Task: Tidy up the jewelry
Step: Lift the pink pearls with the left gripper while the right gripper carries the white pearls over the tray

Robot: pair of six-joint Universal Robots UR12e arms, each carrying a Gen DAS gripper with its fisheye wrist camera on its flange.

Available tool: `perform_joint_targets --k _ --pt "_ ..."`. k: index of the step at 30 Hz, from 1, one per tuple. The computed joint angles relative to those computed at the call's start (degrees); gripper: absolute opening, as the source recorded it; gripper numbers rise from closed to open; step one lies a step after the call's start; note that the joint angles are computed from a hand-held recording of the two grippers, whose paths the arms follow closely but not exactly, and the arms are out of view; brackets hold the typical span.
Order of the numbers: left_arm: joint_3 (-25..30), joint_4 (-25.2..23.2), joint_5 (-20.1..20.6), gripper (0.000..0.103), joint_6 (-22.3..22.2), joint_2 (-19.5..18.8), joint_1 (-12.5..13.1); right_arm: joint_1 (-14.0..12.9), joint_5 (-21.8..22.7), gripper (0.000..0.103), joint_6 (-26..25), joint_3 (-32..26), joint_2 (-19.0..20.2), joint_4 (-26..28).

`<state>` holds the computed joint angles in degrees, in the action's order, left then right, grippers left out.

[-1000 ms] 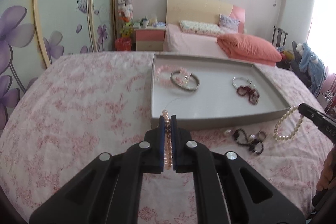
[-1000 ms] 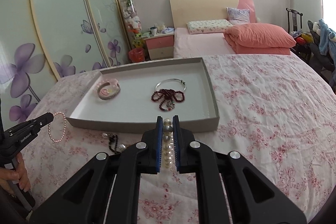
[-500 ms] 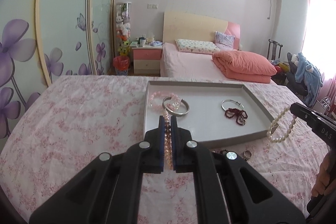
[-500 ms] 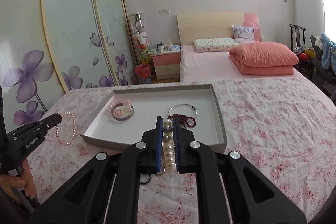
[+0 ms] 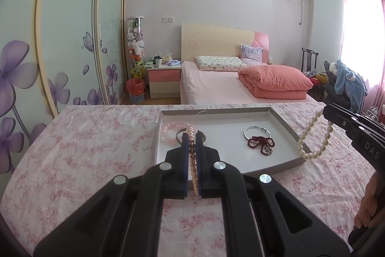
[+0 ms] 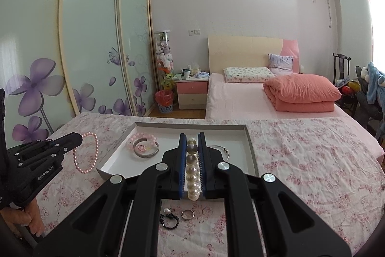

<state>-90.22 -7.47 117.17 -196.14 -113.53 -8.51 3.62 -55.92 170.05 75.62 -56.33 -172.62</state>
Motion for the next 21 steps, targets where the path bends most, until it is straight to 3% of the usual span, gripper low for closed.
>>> perform_joint_targets --k 21 --pt "3.08 -1.56 -1.30 0.007 0.31 -1.62 0.86 0.69 -1.36 0.011 3.08 -3.12 1.99 -3.25"
